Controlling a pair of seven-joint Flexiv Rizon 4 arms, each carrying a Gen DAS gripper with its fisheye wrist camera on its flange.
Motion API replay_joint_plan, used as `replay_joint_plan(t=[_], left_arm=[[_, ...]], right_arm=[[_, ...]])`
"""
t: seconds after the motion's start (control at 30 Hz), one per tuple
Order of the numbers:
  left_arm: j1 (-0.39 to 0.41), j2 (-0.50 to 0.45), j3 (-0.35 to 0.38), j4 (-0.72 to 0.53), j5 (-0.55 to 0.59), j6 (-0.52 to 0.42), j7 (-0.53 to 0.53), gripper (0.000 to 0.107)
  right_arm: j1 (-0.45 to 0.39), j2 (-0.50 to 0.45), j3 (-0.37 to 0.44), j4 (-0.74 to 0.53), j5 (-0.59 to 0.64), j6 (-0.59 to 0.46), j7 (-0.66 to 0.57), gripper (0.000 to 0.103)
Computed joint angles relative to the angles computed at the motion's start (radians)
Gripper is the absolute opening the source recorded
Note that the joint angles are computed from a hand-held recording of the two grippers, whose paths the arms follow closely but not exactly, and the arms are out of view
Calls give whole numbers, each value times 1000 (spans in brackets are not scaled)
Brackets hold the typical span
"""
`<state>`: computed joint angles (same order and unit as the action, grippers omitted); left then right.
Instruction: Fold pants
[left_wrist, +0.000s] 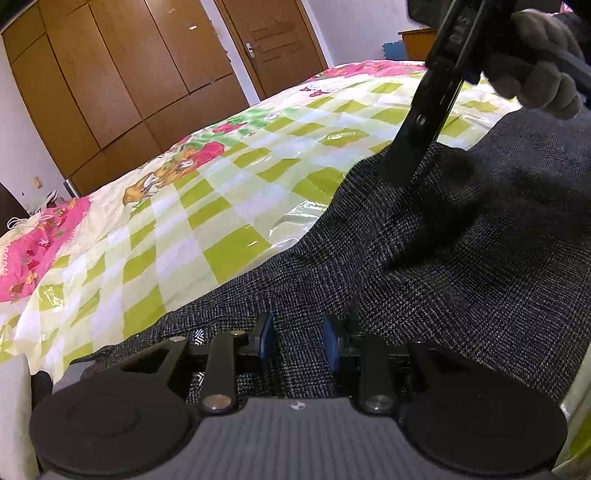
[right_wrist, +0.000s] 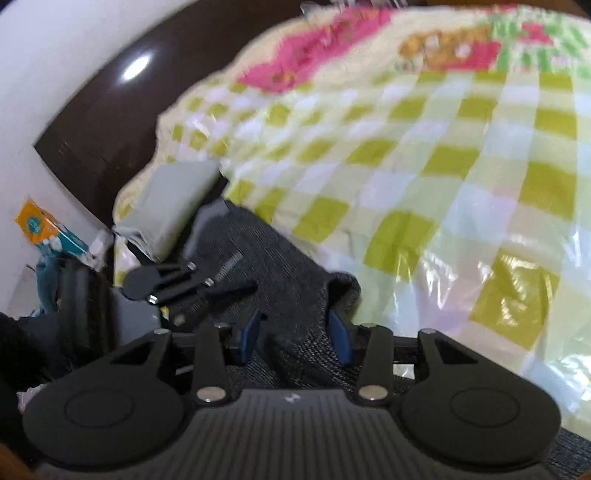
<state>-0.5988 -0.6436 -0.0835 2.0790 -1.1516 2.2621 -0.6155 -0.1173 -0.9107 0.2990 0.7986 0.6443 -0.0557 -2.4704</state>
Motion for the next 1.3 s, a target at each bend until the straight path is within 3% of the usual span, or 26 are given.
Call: replay_joint_plan(t=[0.13,0.27,0.37,0.57,0.77,0.87,0.97,1.07,1.1,1.13,1.17,1.23,1.3], left_arm=[[5,1,-2,10,21,6,-25,42],[11,6,1,22,51,2,-57,43],[10,5,9,26,69,-1,-74,43],[0,4,16,29,70,4,-80,43],[-2,-2,23,24,78,3,-86,43],[5,-2,21,30,97,5,-110,43],[11,0,24,39,123,5,-132,43],[14,0,29,46,146,15,-160,43],[17,-1,31,47,155,21,-174,43],[25,-1,31,50,171,26,-190,44],[30,-2,33,51,183,31,-204,44],[16,-19,47,42,174,72,-206,46],[-4,-51,57,22,134,143,-192,46]], right_arm=[[33,-85,0,-129,-13,-146,116,44],[33,-8,-4,-25,-24,-6,37,44],[3,8,14,-19,11,-21,29,44],[31,62,-14,54,-38,44,-35,44],[69,19,-31,9,-80,-48,54,44],[81,49,-30,72,-85,21,48,45],[93,8,-33,36,-62,57,159,44],[79,-89,-14,-85,-5,29,358,38],[66,-123,1,-128,27,20,426,29],[56,-136,11,-137,49,38,467,7],[53,-138,15,-132,58,68,486,7],[53,-101,25,-66,59,150,420,7],[49,-35,46,28,66,255,278,7]])
